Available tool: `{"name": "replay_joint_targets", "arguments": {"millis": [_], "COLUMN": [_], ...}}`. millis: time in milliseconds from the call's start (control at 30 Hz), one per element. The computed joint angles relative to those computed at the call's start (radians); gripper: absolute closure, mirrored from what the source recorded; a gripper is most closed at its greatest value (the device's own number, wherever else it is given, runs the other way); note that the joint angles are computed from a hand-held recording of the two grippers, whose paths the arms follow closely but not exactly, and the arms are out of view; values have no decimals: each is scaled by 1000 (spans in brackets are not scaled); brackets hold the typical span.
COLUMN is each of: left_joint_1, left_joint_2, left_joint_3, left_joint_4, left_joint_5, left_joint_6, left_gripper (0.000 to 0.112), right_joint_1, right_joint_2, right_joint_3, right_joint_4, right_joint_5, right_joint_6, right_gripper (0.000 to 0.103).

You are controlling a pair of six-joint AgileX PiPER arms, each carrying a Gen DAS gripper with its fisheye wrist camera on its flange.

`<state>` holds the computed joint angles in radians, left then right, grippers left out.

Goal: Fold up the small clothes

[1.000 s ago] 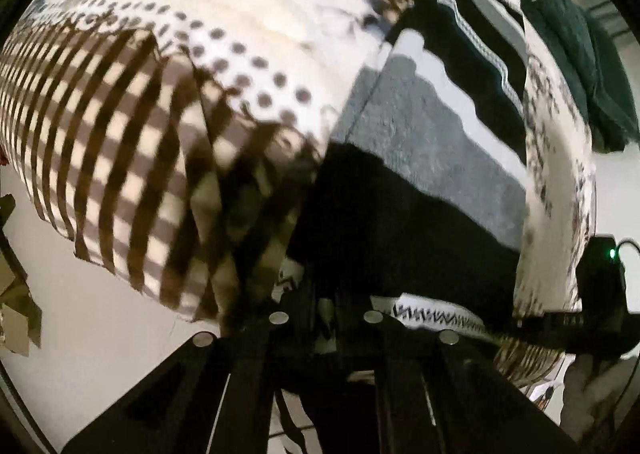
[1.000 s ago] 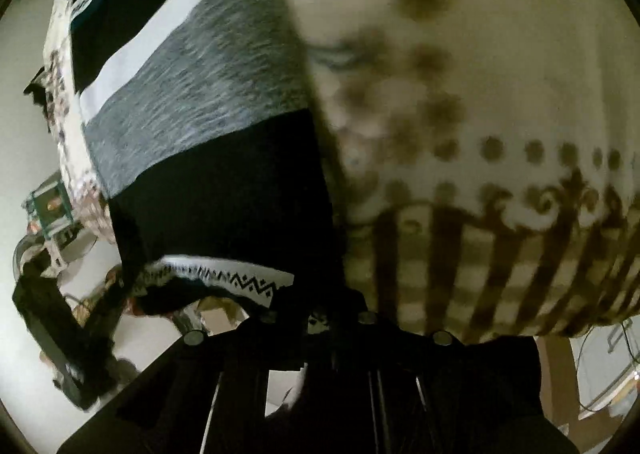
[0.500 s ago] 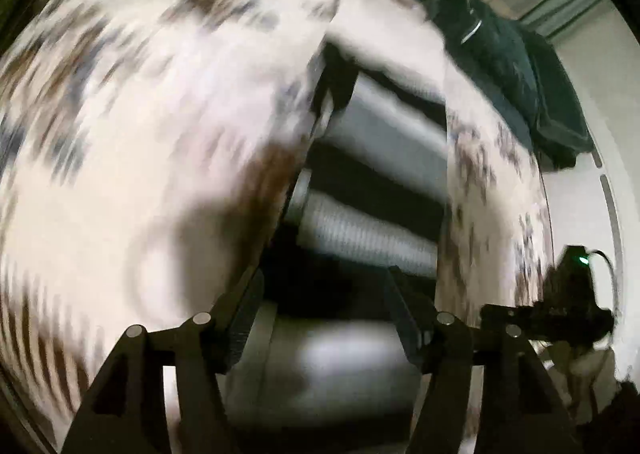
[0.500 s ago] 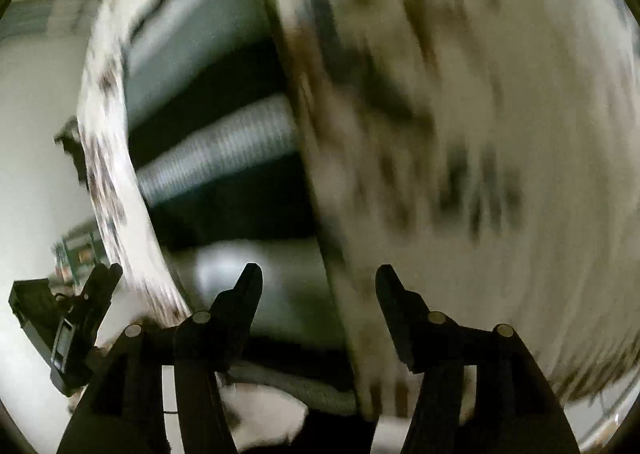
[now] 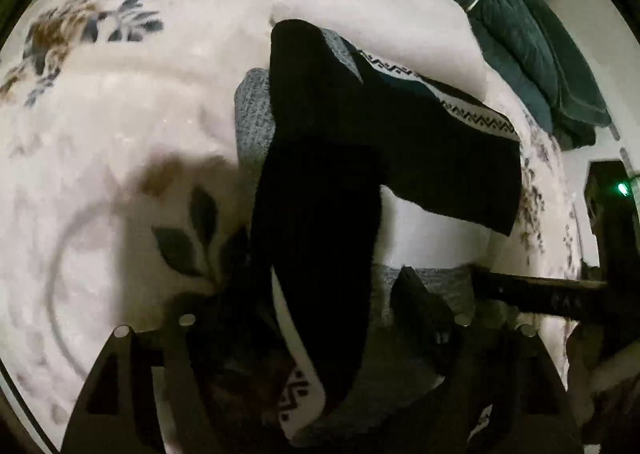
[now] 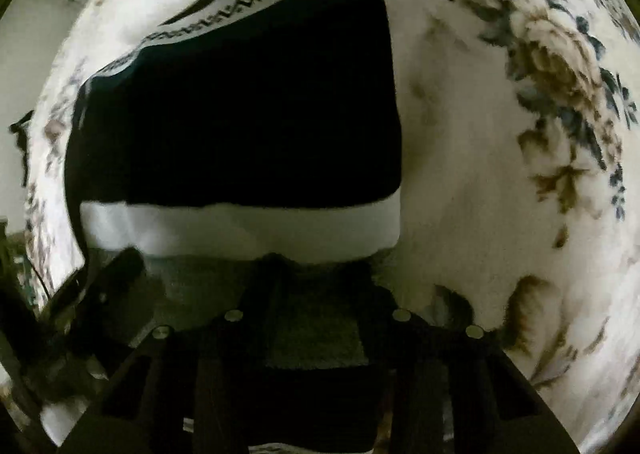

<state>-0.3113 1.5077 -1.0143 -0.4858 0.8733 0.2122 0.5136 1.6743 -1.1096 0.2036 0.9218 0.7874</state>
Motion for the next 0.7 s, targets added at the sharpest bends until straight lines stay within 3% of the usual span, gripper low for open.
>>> {"name": "replay_joint_targets", "arguments": {"millis": [100,167,233,333,533,633,700], "left_joint_1": [0,0,18,38,28,10,10], "left_joint_2": [-4,-4,7,121,431,474,479], "left_joint_3": [-91,-157,-222,-344,-611,-636,-642], "left_joint_4": [57,58,52,51,135,165,166], "left_joint_5": [112,140,161,164,172,140,147], "left_joint_6": [-82,-82,-72,-67,-143,-154,-144], "left_gripper": [40,41,41,41,41,41,41], "right_joint_1": [-50,-95,-119,-188,-291,-328,-326], "right_joint_2": [26,-29,-81,-82,203,323,356], "right_joint_3": [-74,-85,-98,-138,-370,-424,-497], "right_joint_4": [66,108,85,89,20,24,-15], "right_joint_5": [93,129,135,101,52,61,116], "right_joint_6": [-42,-66,-51,-105,-170,-192,-187], "right_gripper": [68,68,66,66,66,67,66]}}
